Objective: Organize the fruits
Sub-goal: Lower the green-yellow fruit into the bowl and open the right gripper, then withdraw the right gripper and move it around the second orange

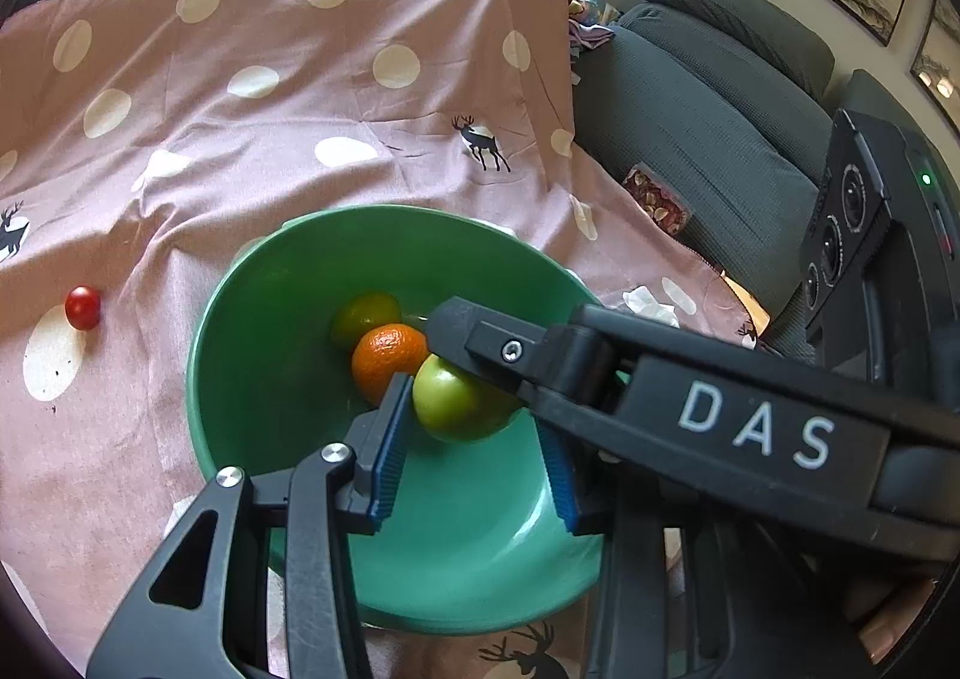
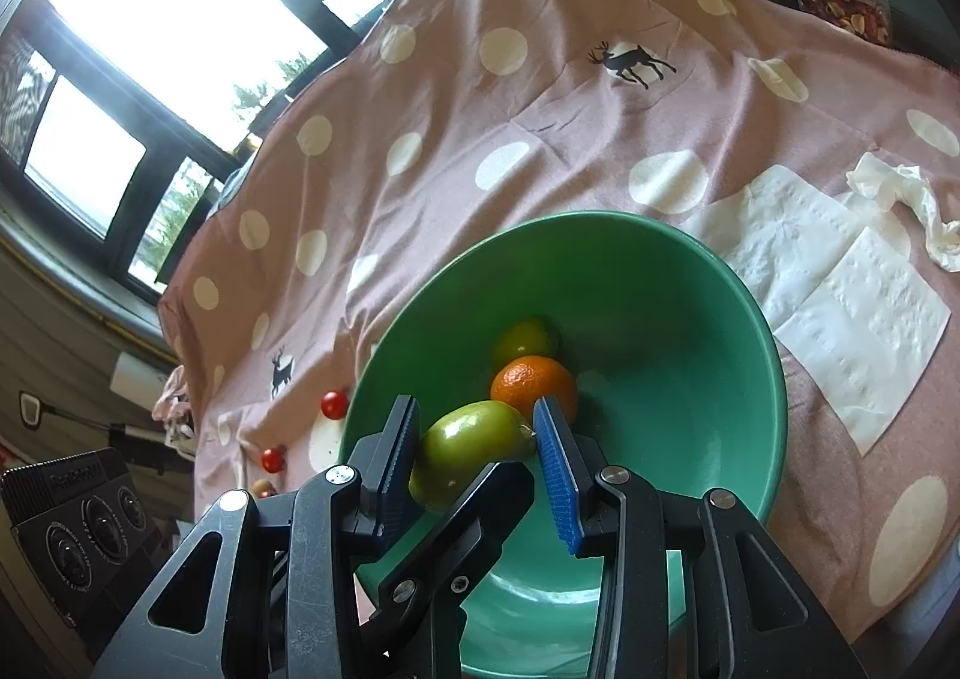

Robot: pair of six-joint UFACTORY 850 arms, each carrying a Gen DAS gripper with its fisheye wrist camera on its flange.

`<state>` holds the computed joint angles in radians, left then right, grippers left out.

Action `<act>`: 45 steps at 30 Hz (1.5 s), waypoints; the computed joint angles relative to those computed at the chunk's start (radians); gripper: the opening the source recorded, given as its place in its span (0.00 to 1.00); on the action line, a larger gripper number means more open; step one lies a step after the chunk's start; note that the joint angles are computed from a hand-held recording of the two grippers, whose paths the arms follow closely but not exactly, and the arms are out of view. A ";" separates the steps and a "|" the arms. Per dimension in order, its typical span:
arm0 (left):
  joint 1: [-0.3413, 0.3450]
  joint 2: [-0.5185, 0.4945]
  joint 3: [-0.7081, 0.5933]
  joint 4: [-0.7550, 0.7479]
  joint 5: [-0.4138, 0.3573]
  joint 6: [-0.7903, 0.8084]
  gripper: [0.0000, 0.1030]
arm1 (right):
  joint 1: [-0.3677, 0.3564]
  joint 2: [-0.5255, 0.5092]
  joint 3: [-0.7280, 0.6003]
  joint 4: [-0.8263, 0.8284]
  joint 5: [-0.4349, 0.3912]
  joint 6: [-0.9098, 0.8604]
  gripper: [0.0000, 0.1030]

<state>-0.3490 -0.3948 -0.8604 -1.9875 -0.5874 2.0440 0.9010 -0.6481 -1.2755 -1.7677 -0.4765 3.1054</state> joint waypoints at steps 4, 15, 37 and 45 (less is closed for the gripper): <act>0.004 -0.008 -0.005 0.016 -0.006 -0.016 0.38 | -0.001 -0.005 -0.011 0.037 0.005 -0.039 0.40; 0.025 0.027 0.027 -0.032 0.001 0.008 0.55 | 0.017 -0.013 -0.044 0.191 -0.060 -0.192 0.40; 0.387 0.141 0.175 -0.465 0.184 0.226 0.82 | 0.064 -0.150 -0.305 0.290 -0.128 -0.557 0.55; 0.532 0.116 0.165 -0.432 0.184 0.109 0.82 | 0.073 -0.297 -0.540 0.414 0.000 -0.825 0.55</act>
